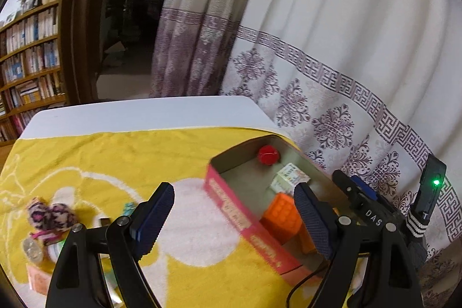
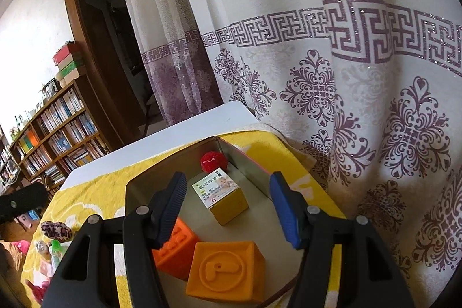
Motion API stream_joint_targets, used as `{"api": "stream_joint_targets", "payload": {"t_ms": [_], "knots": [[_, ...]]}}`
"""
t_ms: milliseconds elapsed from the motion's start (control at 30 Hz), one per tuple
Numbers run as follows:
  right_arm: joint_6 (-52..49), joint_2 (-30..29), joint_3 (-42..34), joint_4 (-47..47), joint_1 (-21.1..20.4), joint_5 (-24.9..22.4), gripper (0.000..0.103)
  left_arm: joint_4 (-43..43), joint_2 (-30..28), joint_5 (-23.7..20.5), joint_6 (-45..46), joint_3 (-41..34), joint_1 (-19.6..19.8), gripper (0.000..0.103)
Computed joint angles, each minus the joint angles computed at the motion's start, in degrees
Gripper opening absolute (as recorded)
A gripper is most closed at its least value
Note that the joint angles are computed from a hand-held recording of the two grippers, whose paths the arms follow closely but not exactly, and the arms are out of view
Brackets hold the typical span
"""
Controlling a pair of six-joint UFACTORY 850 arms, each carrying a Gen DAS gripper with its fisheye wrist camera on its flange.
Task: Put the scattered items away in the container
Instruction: 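Grasp the pink twisted foam toy with the left gripper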
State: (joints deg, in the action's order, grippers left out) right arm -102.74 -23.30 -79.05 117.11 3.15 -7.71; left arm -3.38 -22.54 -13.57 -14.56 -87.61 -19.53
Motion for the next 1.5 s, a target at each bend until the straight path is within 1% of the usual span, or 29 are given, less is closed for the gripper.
{"api": "stream_joint_targets", "payload": {"t_ms": [67, 100, 133, 200, 233, 267, 367, 433, 467, 533, 567, 600, 667, 733, 767, 833, 933, 1033, 1200, 1267, 1333, 1400, 1467, 1500], "knots": [[-3.20, 0.15, 0.32, 2.80, 0.15, -0.20, 0.064, 0.57, 1.23, 0.27, -1.12, 1.63, 0.74, 0.087], [-6.97, 0.27, 0.52, 6.07, 0.34, -0.11, 0.064, -0.13, 2.11, 0.35, -1.01, 2.80, 1.34, 0.087], [-11.12, 0.41, 0.70, 9.69, 0.58, 0.04, 0.064, -1.07, 2.77, 0.34, -0.65, 3.68, 1.81, 0.087], [-14.82, 0.64, 1.02, 12.55, 0.82, -0.49, 0.064, -5.34, 4.59, 0.94, 2.45, 6.19, 2.95, 0.087], [-16.05, 0.61, 1.03, 13.57, 0.95, -0.49, 0.064, -5.86, 5.36, 1.21, 2.67, 7.20, 3.35, 0.087], [-14.94, 0.64, 0.98, 12.19, 1.06, -0.40, 0.064, -5.70, 6.29, 1.53, 2.28, 8.37, 3.74, 0.087], [-6.67, 0.46, 0.44, 3.17, 1.52, -0.22, 0.064, -5.28, 8.61, 2.14, 1.88, 11.13, 4.83, 0.087], [-5.56, 0.78, 0.57, 1.11, 2.01, -0.16, 0.064, -3.53, 10.38, 2.69, 0.54, 13.21, 5.53, 0.087], [-3.52, 1.03, 0.63, -1.43, 2.30, -0.23, 0.064, -2.89, 11.08, 2.89, 0.10, 14.05, 5.84, 0.087], [1.35, 1.77, 1.07, -6.84, 2.84, -1.01, 0.064, -1.34, 12.82, 3.11, -1.13, 16.02, 6.63, 0.087], [5.32, 2.12, 1.21, -11.06, 3.08, -1.64, 0.064, -0.33, 13.56, 3.22, -2.01, 16.86, 7.00, 0.087], [8.29, 2.54, 1.43, -14.32, 3.41, -2.49, 0.064, 2.64, 14.54, 3.27, -4.78, 18.01, 7.46, 0.087], [11.45, 3.20, 1.69, -18.30, 4.23, -3.25, 0.064, 5.84, 15.84, 3.46, -7.74, 19.67, 8.15, 0.087], [14.44, 3.88, 1.90, -22.28, 5.29, -3.64, 0.064, 6.38, 17.12, 3.23, -8.24, 21.38, 9.04, 0.087], [15.30, 4.20, 2.03, -23.56, 5.79, -4.02, 0.065, 5.83, 17.71, 3.30, -7.58, 22.26, 9.48, 0.087], [15.96, 4.75, 2.39, -24.79, 6.75, -5.03, 0.070, 7.85, 18.86, 3.09, -9.30, 23.92, 10.17, 0.087], [15.08, 5.29, 2.95, -25.11, 8.39, -5.85, 0.071, 9.89, 20.24, 2.89, -10.93, 26.32, 11.14, 0.087], [17.09, 4.93, 2.81, -27.92, 9.84, -6.47, 0.071, 8.27, 21.15, 2.23, -9.21, 28.51, 12.02, 0.087], [23.59, 3.52, 2.19, -34.61, 11.89, -7.43, 0.071, 4.02, 22.06, 1.48, -4.07, 31.28, 12.30, 0.087], [25.14, 3.25, 2.29, -36.39, 12.56, -7.56, 0.071, 6.04, 22.44, 1.44, -5.31, 32.22, 11.90, 0.087], [25.76, 2.89, 2.40, -37.13, 13.10, -7.60, 0.071, 10.05, 22.63, 1.07, -8.46, 33.11, 11.12, 0.087], [26.93, 2.57, 2.43, -38.22, 13.50, -7.75, 0.071, 12.02, 22.64, 0.80, -9.95, 33.99, 10.41, 0.087], [28.57, 2.27, 2.39, -39.78, 13.76, -7.80, 0.071, 12.07, 22.41, 0.53, -10.09, 34.49, 9.98, 0.087], [29.27, 2.34, 2.48, -40.44, 13.90, -7.78, 0.071, 14.09, 22.14, 0.28, -12.41, 34.83, 9.67, 0.087]]}}
